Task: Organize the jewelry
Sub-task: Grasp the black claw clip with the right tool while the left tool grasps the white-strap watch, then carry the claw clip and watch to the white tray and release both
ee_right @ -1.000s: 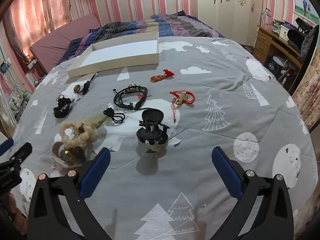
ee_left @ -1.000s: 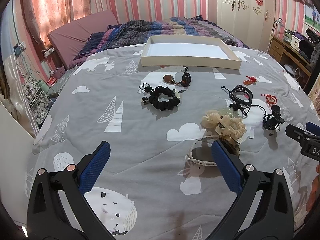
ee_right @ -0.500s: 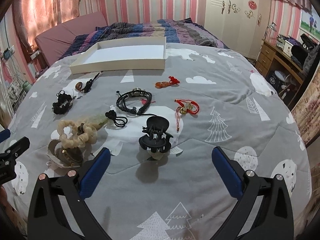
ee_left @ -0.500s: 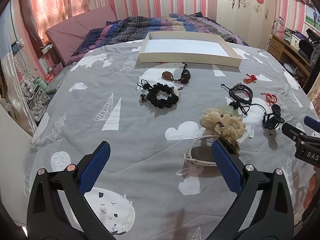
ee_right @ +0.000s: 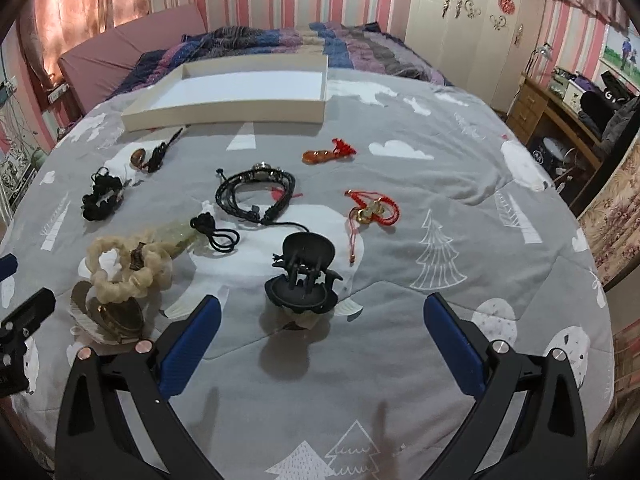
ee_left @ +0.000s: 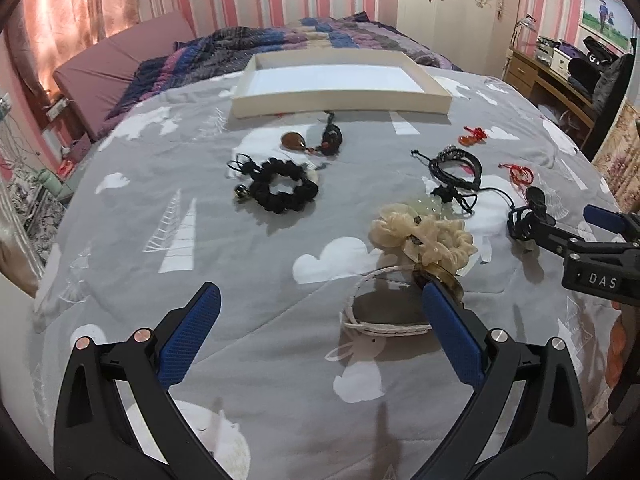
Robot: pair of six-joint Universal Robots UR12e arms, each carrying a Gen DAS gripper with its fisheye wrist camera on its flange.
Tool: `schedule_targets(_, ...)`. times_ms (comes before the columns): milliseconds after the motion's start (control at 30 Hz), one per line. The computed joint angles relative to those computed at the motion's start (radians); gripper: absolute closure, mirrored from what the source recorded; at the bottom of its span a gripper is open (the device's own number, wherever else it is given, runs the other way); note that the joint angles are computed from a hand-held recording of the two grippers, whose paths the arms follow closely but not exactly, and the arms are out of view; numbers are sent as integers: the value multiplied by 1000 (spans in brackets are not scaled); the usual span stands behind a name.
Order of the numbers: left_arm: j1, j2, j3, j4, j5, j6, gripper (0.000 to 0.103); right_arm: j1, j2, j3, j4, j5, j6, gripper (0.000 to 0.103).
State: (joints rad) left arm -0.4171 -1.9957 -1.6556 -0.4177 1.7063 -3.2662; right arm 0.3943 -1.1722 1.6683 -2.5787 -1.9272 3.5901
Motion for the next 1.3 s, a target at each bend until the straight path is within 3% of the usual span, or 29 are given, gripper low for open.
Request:
schedule_targets(167, 9, -21, 25, -40, -46, 6, 17, -1, 14, -16, 10, 1, -14, 2)
schedule_targets(400, 14, -37, 42, -66, -79, 19, 19, -6, 39, -46, 38, 10, -25, 4)
schedule_targets(633, 18, -51, 58, -99, -104, 34, 32, -23, 51, -62, 66, 59, -14, 34)
schedule_targets(667, 17, -54, 61, -101, -104, 35, 34, -26, 52, -63, 67, 69, -10, 41)
schedule_targets(767, 20, -59, 68, -116, -118, 38, 47, -31, 54, -63, 71, 90, -7, 49)
schedule_targets(933, 24, -63, 75, -134, -147, 41, 58, -34, 55, -64, 67, 110, -13, 52)
schedule_targets(1000, 26, -64, 77, -139, -162, 44, 74, -33, 56, -66, 67, 109, -19, 52)
schedule_targets(1100, 27, -68, 82, -149, -180, 50, 88, -33, 57, -66, 65, 106, -24, 52)
schedule_targets(1300, 34, -64, 80, -143, -212, 47, 94, -33, 51, -66, 61, 91, -31, 52)
